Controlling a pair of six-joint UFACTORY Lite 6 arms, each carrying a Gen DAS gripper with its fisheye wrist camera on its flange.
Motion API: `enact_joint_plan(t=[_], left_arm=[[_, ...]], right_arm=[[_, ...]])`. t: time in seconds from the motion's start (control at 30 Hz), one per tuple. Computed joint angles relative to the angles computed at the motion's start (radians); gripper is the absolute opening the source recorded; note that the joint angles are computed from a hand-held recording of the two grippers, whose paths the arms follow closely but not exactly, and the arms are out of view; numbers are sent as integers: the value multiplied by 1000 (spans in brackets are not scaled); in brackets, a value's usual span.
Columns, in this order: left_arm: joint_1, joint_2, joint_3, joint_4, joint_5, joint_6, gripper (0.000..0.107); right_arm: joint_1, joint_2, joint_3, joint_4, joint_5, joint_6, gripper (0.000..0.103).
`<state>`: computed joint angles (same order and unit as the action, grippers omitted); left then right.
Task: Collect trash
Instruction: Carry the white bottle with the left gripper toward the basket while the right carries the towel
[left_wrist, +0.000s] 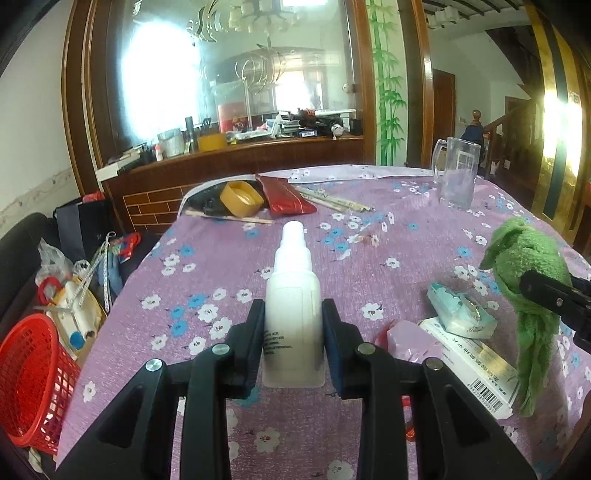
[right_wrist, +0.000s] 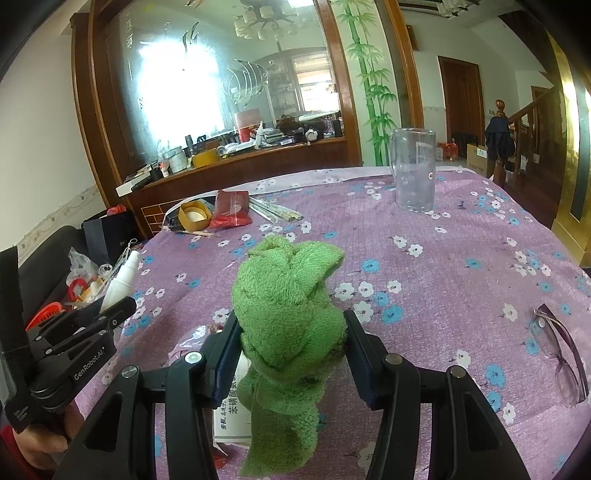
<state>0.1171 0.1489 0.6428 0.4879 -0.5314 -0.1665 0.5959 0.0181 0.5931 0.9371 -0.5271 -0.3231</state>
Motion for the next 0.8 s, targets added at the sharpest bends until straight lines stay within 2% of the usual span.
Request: enact_joint_plan(t=[0.33, 0.73, 0.8], left_arm=[[-39, -18, -43, -147, -40, 142, 29], [-40, -27, -61, -192, -68, 187, 29], [-39, -36, -55, -184, -45, 175, 29]], right_arm=[[7, 6, 4, 6, -3, -7, 57], [15, 13, 6, 23, -19, -17, 57], [22, 23, 14, 52, -27, -39, 57]])
